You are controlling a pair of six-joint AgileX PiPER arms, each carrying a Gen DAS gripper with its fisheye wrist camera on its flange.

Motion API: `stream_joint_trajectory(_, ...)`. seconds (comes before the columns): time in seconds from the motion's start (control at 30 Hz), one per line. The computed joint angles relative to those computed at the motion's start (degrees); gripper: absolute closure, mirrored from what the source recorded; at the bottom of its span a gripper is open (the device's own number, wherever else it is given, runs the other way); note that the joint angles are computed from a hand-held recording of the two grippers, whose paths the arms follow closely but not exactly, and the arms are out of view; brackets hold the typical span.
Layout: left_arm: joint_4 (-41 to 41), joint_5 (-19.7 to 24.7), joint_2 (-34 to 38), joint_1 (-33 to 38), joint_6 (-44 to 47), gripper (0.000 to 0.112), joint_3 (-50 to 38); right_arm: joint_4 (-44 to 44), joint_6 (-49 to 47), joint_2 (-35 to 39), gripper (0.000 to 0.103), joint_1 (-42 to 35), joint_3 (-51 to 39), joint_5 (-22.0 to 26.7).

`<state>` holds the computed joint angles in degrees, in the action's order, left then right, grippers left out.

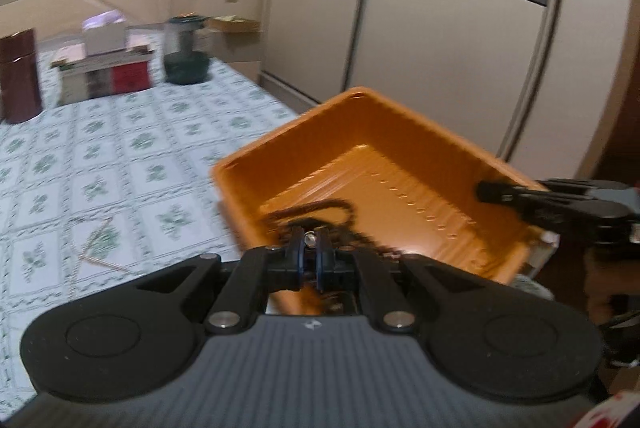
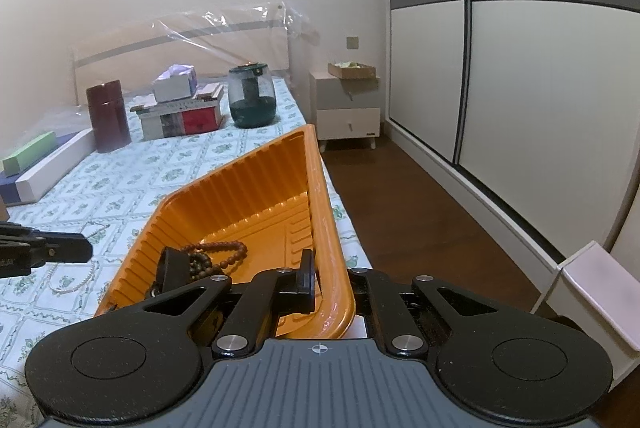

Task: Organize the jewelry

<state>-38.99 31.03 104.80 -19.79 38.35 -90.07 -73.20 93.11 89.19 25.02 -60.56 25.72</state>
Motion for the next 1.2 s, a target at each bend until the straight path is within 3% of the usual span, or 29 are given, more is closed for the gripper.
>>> stream_joint_trajectory(0.23, 0.6, 0.8, 0.5, -3.6, 0.1, 0.108, -0.9, 0.5, -0.3, -0.1, 0.097, 0.2, -0.1, 0.0)
stream_joint_trajectory(0.83, 1.0, 1.9, 1.9, -4.7, -0.1, 0.108, -1.9, 0.3, 0.0, 0.1, 0.097, 0.3, -0.2, 0.0)
stream_joint_trajectory(1.0, 2.7, 1.8, 2.2, -4.9, -2.4, 0.1, -2.2, 0.6, -0.1, 0.0, 0.097, 0.3, -0.3, 0.1)
stream_joint_trajectory(1.2, 2.0, 0.8, 1.5, -4.1, -2.0, 0.1, -1.4, 0.6, -0.2, 0.1, 0.097, 0.4, -0.4, 0.2)
